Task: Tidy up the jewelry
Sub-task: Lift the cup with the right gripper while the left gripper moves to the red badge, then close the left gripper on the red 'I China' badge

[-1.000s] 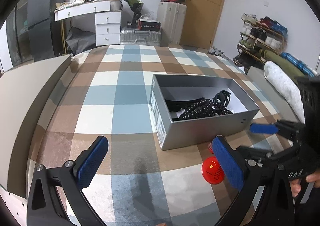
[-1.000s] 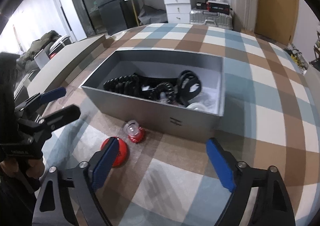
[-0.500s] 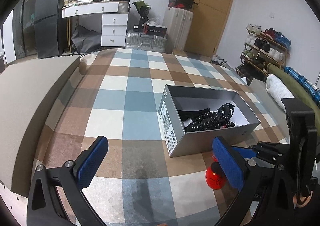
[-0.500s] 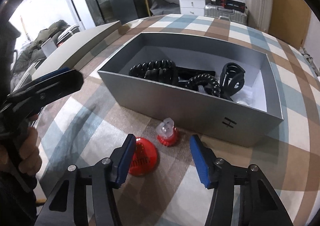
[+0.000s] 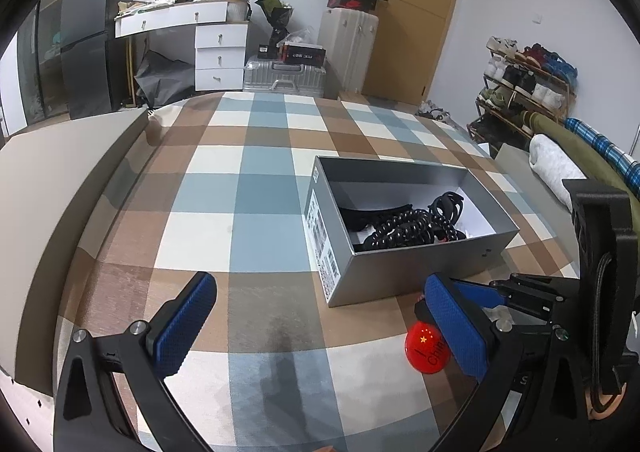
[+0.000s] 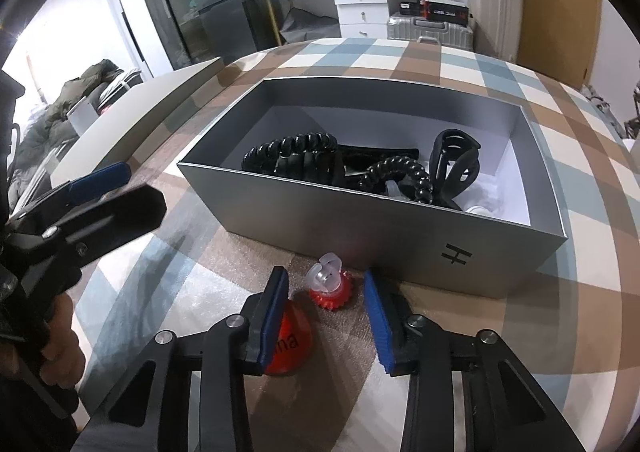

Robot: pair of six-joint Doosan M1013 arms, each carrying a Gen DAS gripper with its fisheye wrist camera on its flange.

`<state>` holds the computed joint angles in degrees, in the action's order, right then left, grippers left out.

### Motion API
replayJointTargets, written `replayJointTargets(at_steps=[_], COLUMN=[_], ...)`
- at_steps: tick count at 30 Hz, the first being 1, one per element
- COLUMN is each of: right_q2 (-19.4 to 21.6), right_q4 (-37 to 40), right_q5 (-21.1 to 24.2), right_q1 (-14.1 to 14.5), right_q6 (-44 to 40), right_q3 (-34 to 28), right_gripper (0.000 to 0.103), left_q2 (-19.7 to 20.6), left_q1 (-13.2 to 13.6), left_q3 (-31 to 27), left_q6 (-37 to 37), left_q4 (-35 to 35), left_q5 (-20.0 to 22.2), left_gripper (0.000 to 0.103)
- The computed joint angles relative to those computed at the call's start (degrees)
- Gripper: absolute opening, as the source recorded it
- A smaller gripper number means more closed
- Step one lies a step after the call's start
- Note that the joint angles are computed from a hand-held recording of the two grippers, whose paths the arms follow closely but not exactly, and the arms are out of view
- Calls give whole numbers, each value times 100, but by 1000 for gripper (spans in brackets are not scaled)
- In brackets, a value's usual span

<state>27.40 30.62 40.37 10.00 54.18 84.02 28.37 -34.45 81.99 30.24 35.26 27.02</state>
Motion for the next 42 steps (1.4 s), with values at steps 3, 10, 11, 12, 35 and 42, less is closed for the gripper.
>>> replayJointTargets(at_steps=[3, 10, 11, 12, 35, 42], right_q2=[2, -29, -34, -34, -406, -387], right_q4=[-57, -21, 64, 166, 1334, 1327], right_q5=[-24, -94, -61, 32, -80, -27], right_q1=[6, 27, 15, -5, -427, -447], right_q6=[51, -153, -247, -318, -990, -961], right_q3=[-6, 39, 40, 28, 139, 119], right_gripper=[30, 17, 17, 17, 17, 17], left_q2=[3, -8, -11, -10, 203, 307], left_q1=[-1, 8, 10, 11, -75, -245], left_q3=[-1, 11, 15, 13, -331, -448], left_q6=[37, -3, -11, 3, 2377, 3063], left_q4=[-35, -47, -43, -62, -1774, -1649], left_q5=[6, 20, 19, 21, 449, 735], left_gripper=[102, 102, 102, 102, 101, 101])
